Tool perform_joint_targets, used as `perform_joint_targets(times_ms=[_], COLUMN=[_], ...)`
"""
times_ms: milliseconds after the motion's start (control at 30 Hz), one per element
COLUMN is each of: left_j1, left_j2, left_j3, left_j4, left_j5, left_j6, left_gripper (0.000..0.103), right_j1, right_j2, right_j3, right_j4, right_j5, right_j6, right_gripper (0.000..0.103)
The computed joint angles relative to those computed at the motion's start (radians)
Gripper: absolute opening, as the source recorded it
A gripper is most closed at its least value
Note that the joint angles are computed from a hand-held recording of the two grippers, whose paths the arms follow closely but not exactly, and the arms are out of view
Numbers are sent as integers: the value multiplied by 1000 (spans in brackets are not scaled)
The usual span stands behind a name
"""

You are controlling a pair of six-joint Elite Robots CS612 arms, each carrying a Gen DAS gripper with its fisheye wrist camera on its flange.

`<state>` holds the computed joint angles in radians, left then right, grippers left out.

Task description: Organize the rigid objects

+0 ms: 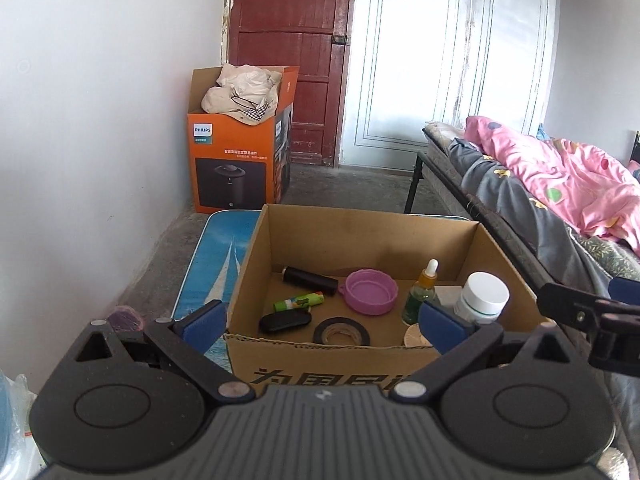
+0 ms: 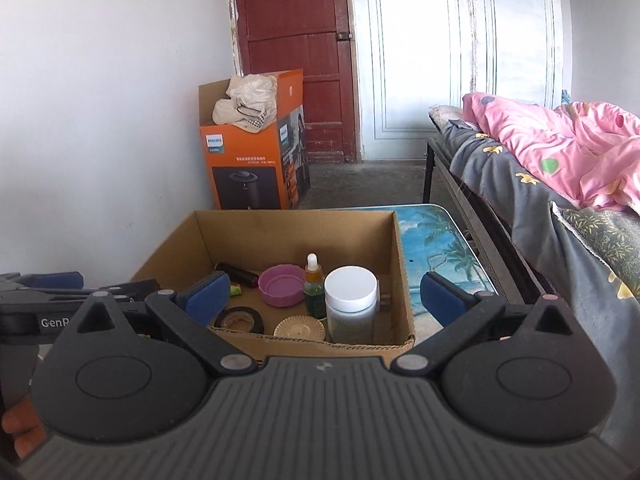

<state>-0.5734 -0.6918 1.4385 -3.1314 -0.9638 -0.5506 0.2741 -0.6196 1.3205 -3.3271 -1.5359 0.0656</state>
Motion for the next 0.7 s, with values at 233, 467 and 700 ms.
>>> perform_joint_targets(times_ms=[233,467,700], left_j1=[6,13,15], left_j2=[3,9,12], left_j3=[-6,-18,-22], left_j4=[51,93,100], left_j5=[4,0,7], left_j6=[-36,-40,-21], left_gripper=[103,102,102], right_j1=[18,23,22], right_j2=[37,55,61], right_j3=[-68,-101,-112], right_j4=[99,137,150], right_j5=[-32,-47,-43], right_j6=[17,-5,-13], right_gripper=[102,102,102])
